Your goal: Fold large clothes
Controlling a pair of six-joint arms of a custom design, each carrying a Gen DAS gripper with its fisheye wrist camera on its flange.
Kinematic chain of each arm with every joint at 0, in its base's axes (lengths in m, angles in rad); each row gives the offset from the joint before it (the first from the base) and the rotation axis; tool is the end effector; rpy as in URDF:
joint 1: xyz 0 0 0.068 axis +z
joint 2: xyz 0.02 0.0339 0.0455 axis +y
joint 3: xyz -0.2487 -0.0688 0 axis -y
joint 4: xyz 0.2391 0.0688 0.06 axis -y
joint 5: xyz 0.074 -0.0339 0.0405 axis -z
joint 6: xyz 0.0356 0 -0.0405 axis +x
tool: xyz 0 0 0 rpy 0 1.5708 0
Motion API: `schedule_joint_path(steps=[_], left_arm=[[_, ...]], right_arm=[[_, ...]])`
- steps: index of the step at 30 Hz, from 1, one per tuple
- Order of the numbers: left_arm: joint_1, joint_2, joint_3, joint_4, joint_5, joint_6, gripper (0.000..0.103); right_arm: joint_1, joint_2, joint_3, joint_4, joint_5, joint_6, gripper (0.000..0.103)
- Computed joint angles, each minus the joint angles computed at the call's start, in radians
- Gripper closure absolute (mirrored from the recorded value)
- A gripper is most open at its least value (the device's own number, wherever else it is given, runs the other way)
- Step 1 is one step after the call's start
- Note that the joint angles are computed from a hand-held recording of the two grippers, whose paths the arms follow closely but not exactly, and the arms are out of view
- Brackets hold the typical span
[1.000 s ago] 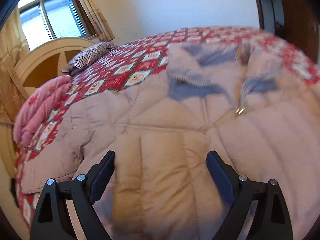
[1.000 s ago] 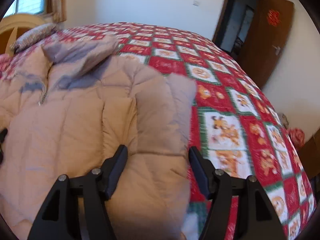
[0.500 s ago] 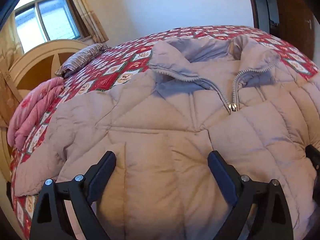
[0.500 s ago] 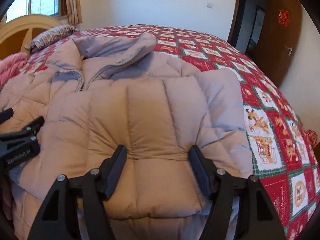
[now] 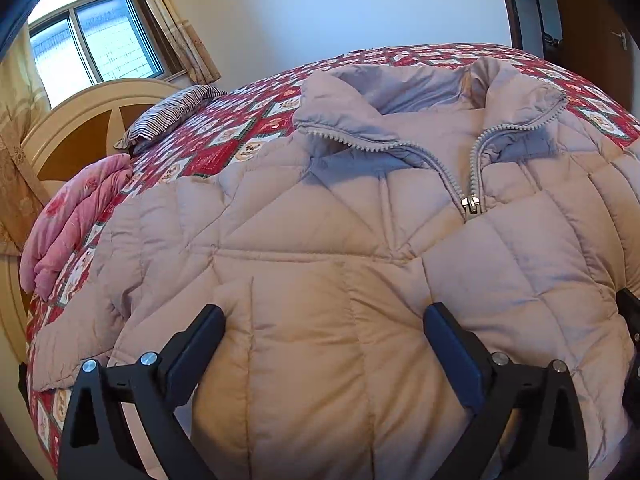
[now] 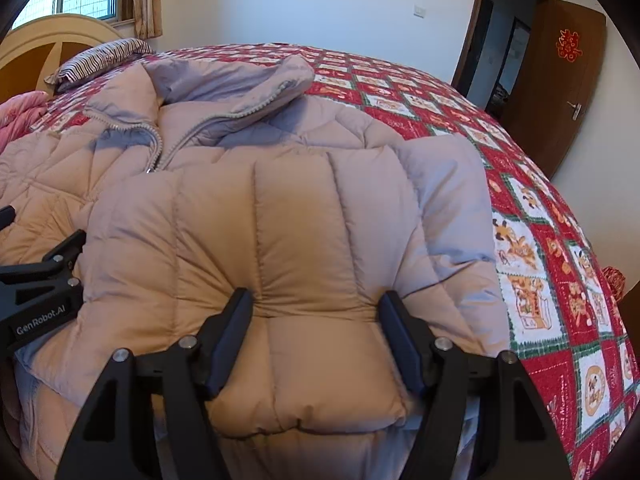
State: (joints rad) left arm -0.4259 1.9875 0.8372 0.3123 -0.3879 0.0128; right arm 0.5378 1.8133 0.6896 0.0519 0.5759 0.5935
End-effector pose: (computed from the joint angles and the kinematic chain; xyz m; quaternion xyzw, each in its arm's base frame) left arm 0.3194 -0.1301 0.0676 0.1319 0.9092 0.1040 0.3810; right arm 0.2563 0.1303 0.0741 0.0960 0.9268 -0.1054 0.3474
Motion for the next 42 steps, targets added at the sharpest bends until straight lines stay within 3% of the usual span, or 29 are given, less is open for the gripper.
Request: schedule_joint_path(steps=[10,14,18,21,25,30,35,39,41,42], left_arm=[[0.017,-0.010,0.005,-0.020,0.044,-0.005,0.002],[0.064,-0.164,-0.051,-0.099,0.118,0.014,0.002],[0.238,-0.470,-0.195,-0.130,0.302,0.133,0.002],[0.504,-0.556,-0.237,-0.116,0.459,0.258,0.002],[0.865,-0.329,-0.094,-0.046,0.533,0.377,0.002],[1.135,0.064,0.349,-0.190,0.480,0.362,0.002],[1.256,0.294,0.716,-0.453,0.556,0.269,0.002],[1.262,0.395,0.869,-0.624,0.615,0.254,0.002],[1.241,0.395,0.835,-0.600,0.595,0.255,0.007],[1.233,0.377,0.797,-0.560,0.591,0.259,0.017]], right_arm=[[0.012,0.024,0.021,-0.021,0.031,0.007,0.033],[0.017,0.035,0.031,-0.029,0.042,0.010,0.033],[0.015,0.016,0.036,-0.054,0.034,0.006,0.030],[0.031,-0.063,0.045,-0.183,0.021,0.033,0.023],[0.140,-0.289,-0.076,-0.230,0.051,0.183,0.009],[0.365,-0.373,-0.116,-0.361,0.119,0.371,0.008],[0.522,-0.281,-0.069,-0.421,0.186,0.458,0.008],[0.578,-0.186,0.000,-0.455,0.224,0.446,0.008],[0.588,-0.158,0.023,-0.452,0.228,0.429,0.008],[0.591,-0.152,0.028,-0.443,0.229,0.421,0.008]])
